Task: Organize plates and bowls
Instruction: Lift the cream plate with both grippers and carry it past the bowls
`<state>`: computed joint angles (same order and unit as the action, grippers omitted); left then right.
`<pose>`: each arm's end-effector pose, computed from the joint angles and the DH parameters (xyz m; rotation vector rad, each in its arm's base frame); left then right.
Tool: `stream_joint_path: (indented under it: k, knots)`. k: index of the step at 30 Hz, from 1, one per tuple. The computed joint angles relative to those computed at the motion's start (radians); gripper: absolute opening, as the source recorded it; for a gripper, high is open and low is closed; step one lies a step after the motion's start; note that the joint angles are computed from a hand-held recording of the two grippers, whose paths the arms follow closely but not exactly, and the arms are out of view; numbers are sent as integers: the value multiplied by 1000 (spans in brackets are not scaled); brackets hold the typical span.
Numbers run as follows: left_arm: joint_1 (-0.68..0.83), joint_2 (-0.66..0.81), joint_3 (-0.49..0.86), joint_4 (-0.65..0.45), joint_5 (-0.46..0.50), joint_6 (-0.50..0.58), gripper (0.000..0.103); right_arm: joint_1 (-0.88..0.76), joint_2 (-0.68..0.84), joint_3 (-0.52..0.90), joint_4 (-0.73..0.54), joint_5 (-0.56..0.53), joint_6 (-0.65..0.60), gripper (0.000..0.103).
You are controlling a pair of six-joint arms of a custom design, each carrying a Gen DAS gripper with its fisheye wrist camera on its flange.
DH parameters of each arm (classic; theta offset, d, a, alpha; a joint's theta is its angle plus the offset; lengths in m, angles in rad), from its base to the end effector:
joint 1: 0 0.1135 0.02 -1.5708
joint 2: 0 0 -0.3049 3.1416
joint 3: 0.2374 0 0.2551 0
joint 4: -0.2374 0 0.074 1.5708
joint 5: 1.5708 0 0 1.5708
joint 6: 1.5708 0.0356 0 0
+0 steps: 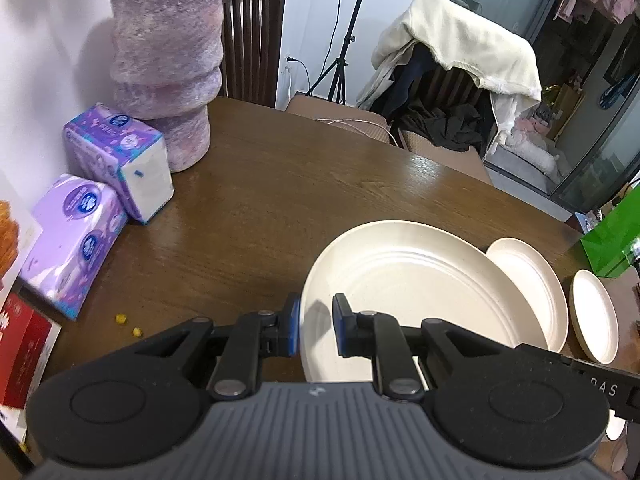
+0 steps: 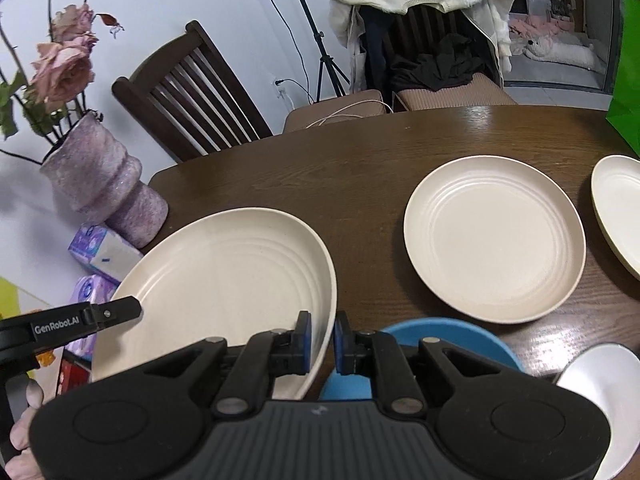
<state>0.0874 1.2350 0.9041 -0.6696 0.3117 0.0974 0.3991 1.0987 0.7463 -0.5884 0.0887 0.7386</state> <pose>0.2318 0.0094 0.2867 0.1291 2.5278 -0.3272 0.1848 0.0745 0.2673 0.4657 2.4996 0.3512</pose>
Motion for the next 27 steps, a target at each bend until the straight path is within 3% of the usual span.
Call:
stream_joint_path:
  k: [14, 27]
  knots:
    - [136, -185, -1, -187, 84, 97, 17, 243, -147, 34, -190, 155, 178, 11]
    - [364, -321, 34, -431, 228, 304, 17, 626, -218, 112, -441, 393, 509, 11]
